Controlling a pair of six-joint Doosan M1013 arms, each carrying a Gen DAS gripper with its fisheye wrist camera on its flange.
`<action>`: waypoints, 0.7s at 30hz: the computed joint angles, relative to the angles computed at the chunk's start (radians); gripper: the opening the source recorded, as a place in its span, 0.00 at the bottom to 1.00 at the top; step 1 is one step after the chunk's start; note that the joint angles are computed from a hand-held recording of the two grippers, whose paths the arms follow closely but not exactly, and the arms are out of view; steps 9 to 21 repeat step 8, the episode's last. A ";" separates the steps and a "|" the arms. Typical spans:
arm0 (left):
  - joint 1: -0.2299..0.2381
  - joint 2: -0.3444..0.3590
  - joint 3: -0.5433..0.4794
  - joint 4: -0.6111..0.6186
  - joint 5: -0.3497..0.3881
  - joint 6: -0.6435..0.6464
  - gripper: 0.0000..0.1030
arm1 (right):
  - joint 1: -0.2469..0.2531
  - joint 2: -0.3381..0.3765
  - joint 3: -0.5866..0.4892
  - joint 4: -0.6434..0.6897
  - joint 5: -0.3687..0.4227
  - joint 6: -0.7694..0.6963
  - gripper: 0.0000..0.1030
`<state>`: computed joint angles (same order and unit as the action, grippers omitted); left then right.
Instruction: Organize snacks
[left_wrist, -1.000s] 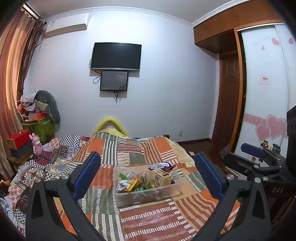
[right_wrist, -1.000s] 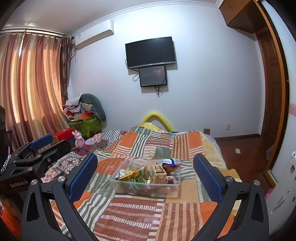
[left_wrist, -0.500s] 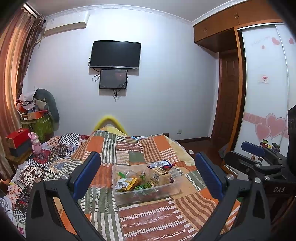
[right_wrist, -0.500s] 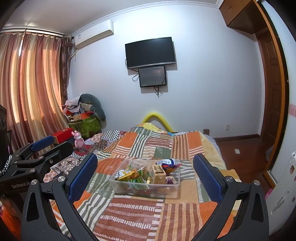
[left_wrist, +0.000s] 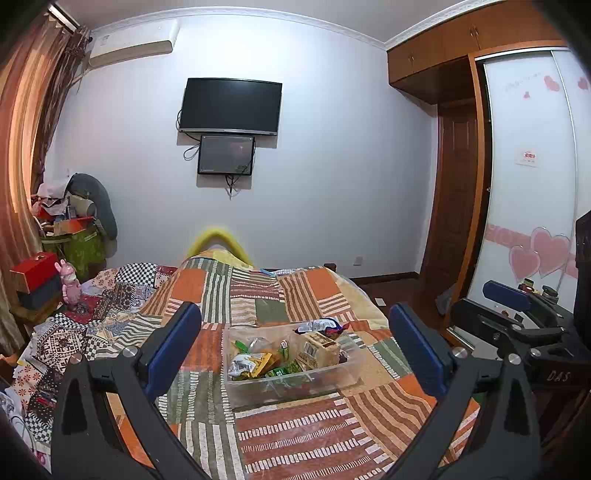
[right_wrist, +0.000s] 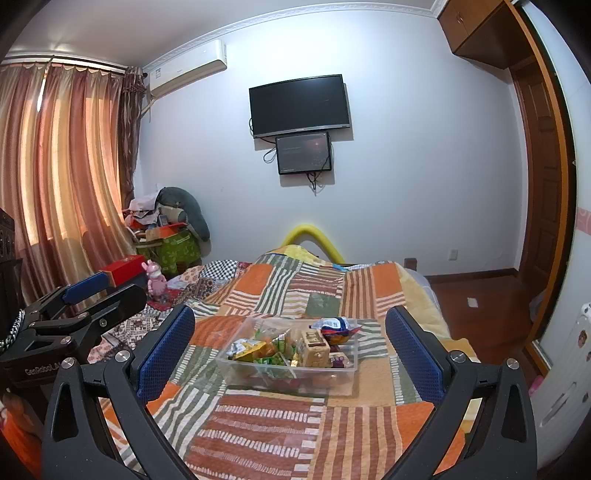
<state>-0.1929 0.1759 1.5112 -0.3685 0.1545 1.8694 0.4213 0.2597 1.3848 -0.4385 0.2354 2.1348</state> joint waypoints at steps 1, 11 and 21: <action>0.001 0.001 -0.001 -0.008 0.003 0.009 1.00 | -0.001 0.001 -0.001 0.007 0.001 -0.005 1.00; 0.002 0.004 -0.002 -0.013 0.013 0.018 1.00 | -0.003 0.000 -0.003 0.033 0.008 -0.030 1.00; 0.002 0.004 -0.002 -0.013 0.013 0.018 1.00 | -0.003 0.000 -0.003 0.033 0.008 -0.030 1.00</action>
